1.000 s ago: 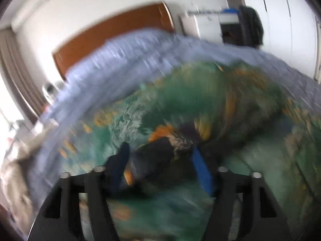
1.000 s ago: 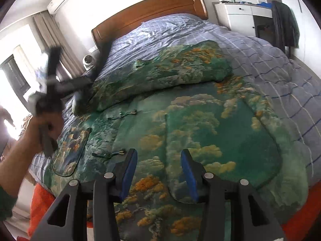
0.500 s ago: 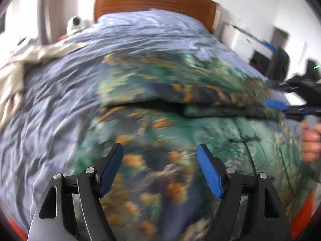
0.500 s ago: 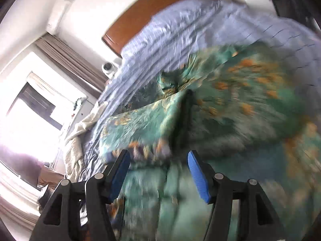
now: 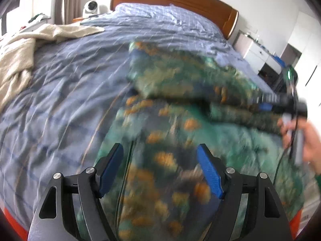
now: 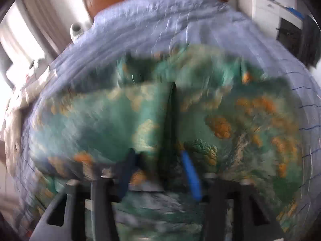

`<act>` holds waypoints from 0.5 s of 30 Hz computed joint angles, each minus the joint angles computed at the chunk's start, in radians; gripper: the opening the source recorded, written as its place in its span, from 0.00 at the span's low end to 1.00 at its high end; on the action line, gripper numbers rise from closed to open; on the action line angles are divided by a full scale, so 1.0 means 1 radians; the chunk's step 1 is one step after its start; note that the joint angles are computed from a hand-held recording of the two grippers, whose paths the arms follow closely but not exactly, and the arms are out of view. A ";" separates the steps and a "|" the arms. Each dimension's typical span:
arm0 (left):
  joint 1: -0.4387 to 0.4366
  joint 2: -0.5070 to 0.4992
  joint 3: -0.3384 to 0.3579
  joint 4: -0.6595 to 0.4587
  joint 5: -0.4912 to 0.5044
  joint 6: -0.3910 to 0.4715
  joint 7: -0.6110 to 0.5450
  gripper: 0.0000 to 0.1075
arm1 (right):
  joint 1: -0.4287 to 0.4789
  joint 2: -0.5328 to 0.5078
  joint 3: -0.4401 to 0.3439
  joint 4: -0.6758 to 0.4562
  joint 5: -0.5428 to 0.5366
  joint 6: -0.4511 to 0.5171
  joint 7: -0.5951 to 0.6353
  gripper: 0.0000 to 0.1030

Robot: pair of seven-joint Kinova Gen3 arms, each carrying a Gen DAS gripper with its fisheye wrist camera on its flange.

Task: Fold large clothes
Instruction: 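Grasp the jacket hem with the left tool and fold it toward the collar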

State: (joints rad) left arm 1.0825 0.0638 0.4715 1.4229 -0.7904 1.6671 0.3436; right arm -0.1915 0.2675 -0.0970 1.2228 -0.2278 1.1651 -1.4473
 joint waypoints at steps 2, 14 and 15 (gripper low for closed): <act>-0.038 -0.022 -0.022 -0.018 -0.015 -0.028 -0.065 0.74 | -0.005 -0.052 0.017 0.053 -0.011 -0.063 0.064 0.51; -0.484 0.060 -0.033 0.090 0.128 -0.434 -0.460 0.52 | 0.003 0.025 -0.083 0.074 -0.016 -0.145 0.137 0.51; -0.457 0.049 -0.063 0.119 0.121 -0.464 -0.436 0.52 | 0.046 0.024 -0.130 0.090 -0.023 -0.170 0.138 0.51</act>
